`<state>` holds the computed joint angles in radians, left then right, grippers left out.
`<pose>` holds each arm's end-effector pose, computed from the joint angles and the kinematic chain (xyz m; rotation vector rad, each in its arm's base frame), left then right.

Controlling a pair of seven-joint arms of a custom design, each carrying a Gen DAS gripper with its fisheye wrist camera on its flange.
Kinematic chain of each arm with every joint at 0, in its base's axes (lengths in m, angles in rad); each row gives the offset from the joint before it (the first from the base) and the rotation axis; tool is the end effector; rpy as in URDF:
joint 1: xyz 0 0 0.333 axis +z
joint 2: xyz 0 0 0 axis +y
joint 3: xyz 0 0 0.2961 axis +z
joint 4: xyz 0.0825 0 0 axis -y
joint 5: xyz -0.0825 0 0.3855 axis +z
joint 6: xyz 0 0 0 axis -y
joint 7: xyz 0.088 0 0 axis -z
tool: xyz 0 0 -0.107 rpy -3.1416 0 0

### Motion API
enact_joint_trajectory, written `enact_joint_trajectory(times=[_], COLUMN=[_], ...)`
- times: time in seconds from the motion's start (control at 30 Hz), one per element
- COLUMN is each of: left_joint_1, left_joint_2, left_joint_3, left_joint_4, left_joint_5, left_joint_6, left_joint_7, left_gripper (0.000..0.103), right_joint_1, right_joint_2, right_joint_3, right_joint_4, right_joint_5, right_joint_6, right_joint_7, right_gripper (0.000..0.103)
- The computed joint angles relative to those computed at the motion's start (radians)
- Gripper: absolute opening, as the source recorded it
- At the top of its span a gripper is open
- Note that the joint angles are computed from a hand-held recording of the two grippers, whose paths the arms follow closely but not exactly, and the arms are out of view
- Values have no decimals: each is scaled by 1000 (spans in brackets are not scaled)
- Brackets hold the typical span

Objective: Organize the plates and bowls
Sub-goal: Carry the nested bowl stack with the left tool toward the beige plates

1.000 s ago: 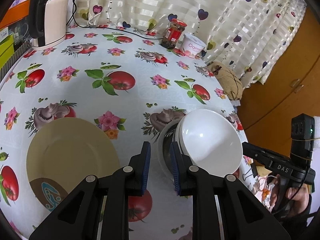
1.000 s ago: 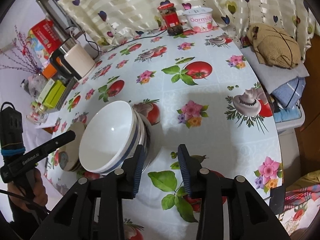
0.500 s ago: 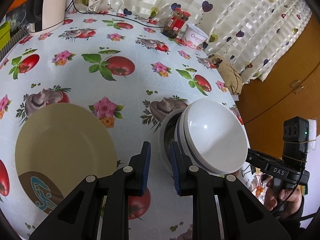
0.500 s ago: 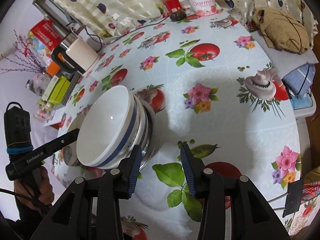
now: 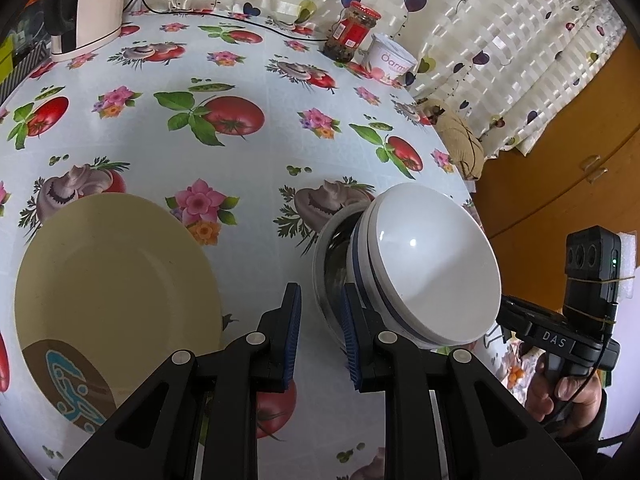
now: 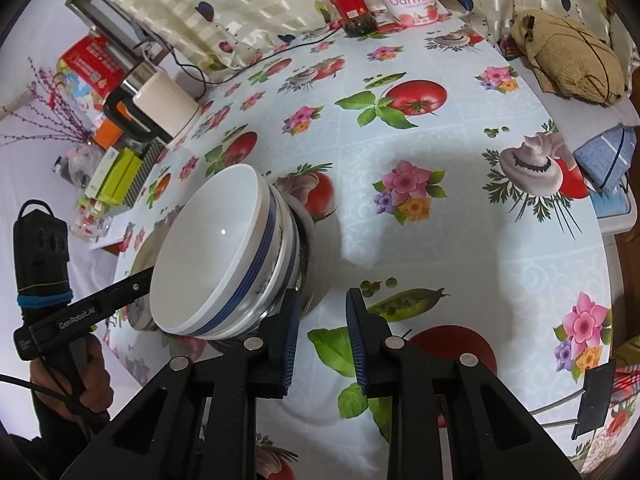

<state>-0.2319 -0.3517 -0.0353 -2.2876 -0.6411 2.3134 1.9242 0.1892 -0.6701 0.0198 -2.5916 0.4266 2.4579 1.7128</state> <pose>0.4670 -0.1410 0.5151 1.7545 -2.3045 0.9601 0.3927 0.0835 0.5142 -1.5986 1.9410 -0.0339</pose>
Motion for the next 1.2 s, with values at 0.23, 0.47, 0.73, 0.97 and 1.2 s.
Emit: enact_joint_trajectory(times=[0.23, 0.47, 0.73, 0.97, 1.2], left_joint_1=[0, 7, 15, 20, 21], left_joint_2=[13, 22, 37, 44, 50], left_joint_3=[-3, -9, -15, -17, -15], left_joint_4=[9, 15, 25, 28, 31], left_joint_5=[-4, 2, 15, 6, -8], left_joint_6=[-16, -25, -38, -46, -47], left_joint_7=[5, -1, -22, -22, -12], left_gripper=[21, 21, 21, 21, 21], right_joint_1=[3, 6, 16, 23, 25], right_joint_2=[21, 36, 45, 51, 60], right_joint_3=[5, 5, -1, -9, -5], right_joint_4=[14, 20, 23, 25, 32], right_joint_5=[-7, -8, 7, 26, 35], right_joint_6=[-1, -3, 3, 6, 13], right_joint_7=[2, 3, -10, -26, -30], right_gripper=[22, 22, 22, 19, 15])
